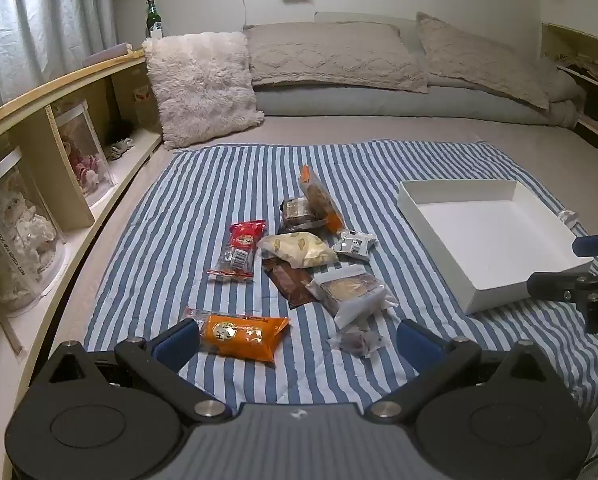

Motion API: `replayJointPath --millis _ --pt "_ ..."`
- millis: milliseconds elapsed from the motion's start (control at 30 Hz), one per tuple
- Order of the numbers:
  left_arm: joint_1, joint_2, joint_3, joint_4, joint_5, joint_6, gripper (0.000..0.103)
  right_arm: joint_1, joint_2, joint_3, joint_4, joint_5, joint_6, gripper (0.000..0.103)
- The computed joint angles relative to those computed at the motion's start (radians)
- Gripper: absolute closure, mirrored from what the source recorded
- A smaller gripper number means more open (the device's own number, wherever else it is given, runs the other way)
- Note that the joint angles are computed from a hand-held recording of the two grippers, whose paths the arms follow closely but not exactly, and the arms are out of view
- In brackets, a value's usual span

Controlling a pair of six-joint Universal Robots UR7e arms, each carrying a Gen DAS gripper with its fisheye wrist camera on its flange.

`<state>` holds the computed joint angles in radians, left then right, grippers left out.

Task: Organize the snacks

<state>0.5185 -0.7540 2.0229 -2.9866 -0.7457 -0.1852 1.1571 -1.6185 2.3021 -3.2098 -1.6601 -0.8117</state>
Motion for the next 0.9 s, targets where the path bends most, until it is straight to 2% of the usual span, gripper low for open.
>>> replayJointPath --millis 900 --pt "-0.003 0.013 -0.008 -0.004 -0.006 0.005 0.0 0.001 -0.005 0.003 0.001 -0.006 -0.007 0.0"
